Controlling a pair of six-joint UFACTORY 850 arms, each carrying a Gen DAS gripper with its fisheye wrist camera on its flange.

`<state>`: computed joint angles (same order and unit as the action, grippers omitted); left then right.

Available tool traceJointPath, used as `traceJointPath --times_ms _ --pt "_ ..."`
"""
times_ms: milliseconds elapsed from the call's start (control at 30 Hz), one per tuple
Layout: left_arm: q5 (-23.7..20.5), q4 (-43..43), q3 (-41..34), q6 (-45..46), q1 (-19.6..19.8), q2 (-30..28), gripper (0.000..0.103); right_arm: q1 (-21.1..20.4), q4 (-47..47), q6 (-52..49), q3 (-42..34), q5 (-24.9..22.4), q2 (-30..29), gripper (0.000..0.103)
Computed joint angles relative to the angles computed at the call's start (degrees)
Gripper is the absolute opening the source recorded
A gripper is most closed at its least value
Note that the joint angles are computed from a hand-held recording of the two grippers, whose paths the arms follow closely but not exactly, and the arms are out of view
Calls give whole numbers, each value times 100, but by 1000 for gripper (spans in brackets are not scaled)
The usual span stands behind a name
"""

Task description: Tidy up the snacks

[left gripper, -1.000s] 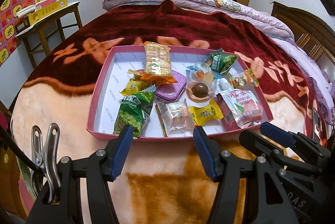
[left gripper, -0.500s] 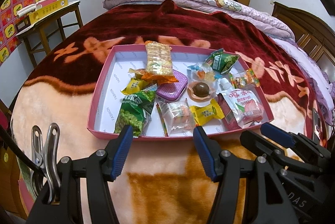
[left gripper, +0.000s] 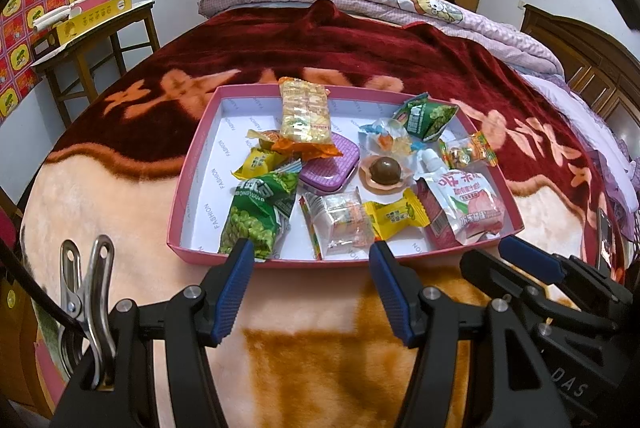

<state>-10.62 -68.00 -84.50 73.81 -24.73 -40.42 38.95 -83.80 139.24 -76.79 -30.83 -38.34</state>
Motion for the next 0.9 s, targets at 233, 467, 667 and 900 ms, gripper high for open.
traceJointPath --times_ms 233,467,667,900 --pt "-3 -117 21 101 15 -2 63 10 -12 26 -2 -1 -5 53" --pt "3 -66 11 59 11 -3 63 10 -21 39 0 2 -5 53" --pt "3 -65 11 60 10 -4 63 5 -21 39 5 10 -1 53" --pt "9 -62 15 55 8 -5 63 18 1 33 -3 10 -9 53"
